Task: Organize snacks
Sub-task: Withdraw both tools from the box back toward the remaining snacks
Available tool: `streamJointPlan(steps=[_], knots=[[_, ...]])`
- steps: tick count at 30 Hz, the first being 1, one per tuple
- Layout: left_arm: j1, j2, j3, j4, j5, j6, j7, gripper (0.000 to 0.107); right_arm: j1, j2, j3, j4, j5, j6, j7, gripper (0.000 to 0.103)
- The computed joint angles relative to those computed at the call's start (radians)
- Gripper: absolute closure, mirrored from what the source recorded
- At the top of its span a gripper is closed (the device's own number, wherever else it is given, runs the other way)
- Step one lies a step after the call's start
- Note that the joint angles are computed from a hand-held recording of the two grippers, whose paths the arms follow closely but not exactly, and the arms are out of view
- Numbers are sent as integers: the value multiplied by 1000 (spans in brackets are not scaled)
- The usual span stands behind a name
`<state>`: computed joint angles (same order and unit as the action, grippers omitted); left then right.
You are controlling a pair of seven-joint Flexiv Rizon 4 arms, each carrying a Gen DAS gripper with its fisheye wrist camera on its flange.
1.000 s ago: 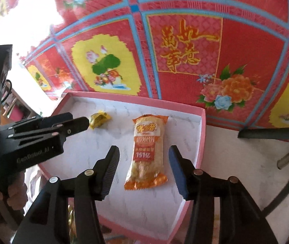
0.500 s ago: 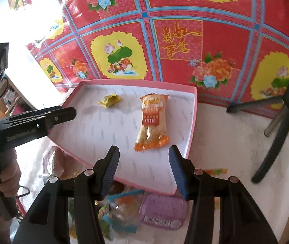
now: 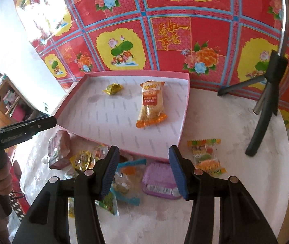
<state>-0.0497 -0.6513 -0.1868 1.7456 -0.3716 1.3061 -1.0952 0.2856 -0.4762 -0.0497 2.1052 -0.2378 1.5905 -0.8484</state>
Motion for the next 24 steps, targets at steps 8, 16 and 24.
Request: streamJointPlan(steps=[8,16,24], knots=[[11,3,13,24,-15,-34,-31,56,36,29,-34,63,7,23,19,51],[-3,-17,41,3,12,-68,-47,55,33,48,-35,106,15,29,28,51],[-4,-32,52,-9,27,-76,-66,54,23,59,-26,130,17,22,32,51]])
